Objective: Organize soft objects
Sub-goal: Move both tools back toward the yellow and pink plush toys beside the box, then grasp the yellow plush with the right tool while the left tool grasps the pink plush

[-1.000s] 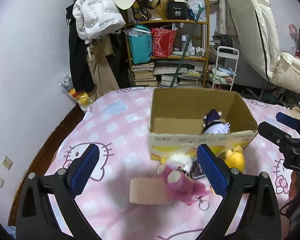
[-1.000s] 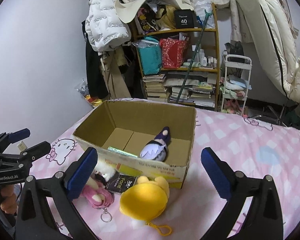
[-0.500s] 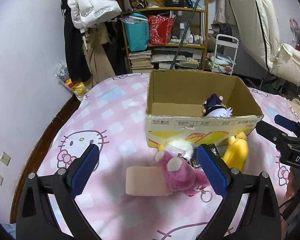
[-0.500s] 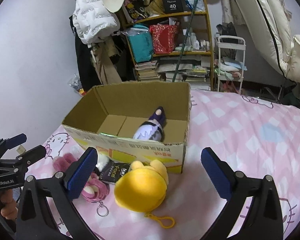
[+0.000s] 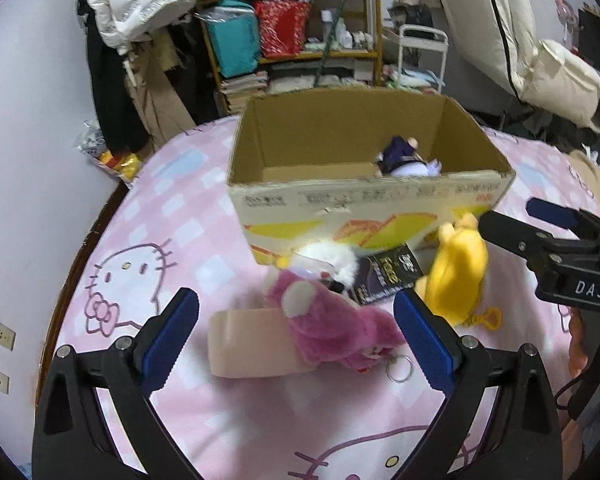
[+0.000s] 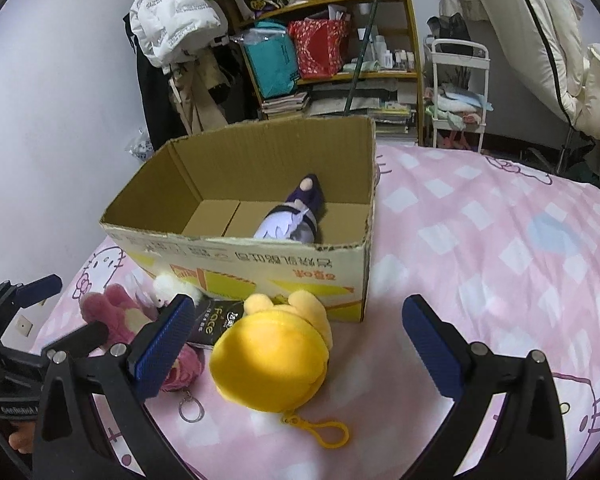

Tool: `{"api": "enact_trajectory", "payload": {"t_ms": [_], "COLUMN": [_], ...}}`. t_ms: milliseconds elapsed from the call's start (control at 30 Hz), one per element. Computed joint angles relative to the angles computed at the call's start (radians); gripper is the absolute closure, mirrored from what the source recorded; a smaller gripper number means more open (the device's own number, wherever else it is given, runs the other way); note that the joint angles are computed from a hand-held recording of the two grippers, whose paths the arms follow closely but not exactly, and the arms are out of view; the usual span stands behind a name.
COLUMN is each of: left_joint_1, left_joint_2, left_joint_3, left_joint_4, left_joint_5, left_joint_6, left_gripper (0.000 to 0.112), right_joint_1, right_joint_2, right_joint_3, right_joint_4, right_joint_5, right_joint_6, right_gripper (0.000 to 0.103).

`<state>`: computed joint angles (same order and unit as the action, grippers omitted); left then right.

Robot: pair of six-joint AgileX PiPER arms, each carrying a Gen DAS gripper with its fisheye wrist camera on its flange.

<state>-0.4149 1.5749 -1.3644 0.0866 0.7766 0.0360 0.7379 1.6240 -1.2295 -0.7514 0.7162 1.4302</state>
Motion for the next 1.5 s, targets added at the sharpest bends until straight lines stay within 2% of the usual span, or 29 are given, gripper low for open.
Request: {"api": "enact_trajectory", "payload": {"t_ms": [467, 600, 867, 967, 1100, 1133, 1167, 1267, 1500], "left_joint_1": [-0.060, -0.042, -0.019, 0.002, -0.003, -0.004, -0.004, -0.001, -0.002], "left_joint_2": [0.089, 0.107, 0.132, 0.140, 0.134, 0.131, 0.129, 0.123, 0.102], "left_joint_3": [-0.008, -0.019, -0.033, -0.044, -0.039, -0.036, -0.033, -0.026, -0.003], "left_joint_4": [0.036, -0.012, -0.075, -0.129, -0.116, -0.119, -0.119, -0.127, -0.128], "left_joint_5": [0.022, 0.026, 0.028, 0.039, 0.026, 0.025, 0.021, 0.019, 0.010], "left_joint_6": [-0.009, 0.025, 0.068, 0.103, 0.092, 0.093, 0.092, 0.091, 0.077], "left_gripper": [0.015, 0.015, 0.015, 0.022, 0.029, 0.030, 0.031, 0.032, 0.033], "right_joint_1": [-0.050, -0.074, -0.104, -0.104, -0.102, -0.102, -0.103, -0.110, -0.087], "right_joint_2": [0.074, 0.106, 0.116, 0.124, 0.143, 0.152, 0.160, 0.161, 0.154], "right_joint_3": [-0.021, -0.043, -0.036, -0.046, -0.060, -0.068, -0.078, -0.071, -0.075], "right_joint_4": [0.144, 0.231, 0.305, 0.333, 0.372, 0.383, 0.398, 0.433, 0.388], "right_joint_5": [-0.058, -0.044, -0.098, -0.105, -0.125, -0.121, -0.115, -0.135, -0.113], "right_joint_6": [-0.095, -0.155, -0.211, -0.249, -0.281, -0.292, -0.308, -0.338, -0.314], "right_gripper": [0.000, 0.000, 0.000, 0.000, 0.000, 0.003, 0.011, 0.017, 0.025]}}
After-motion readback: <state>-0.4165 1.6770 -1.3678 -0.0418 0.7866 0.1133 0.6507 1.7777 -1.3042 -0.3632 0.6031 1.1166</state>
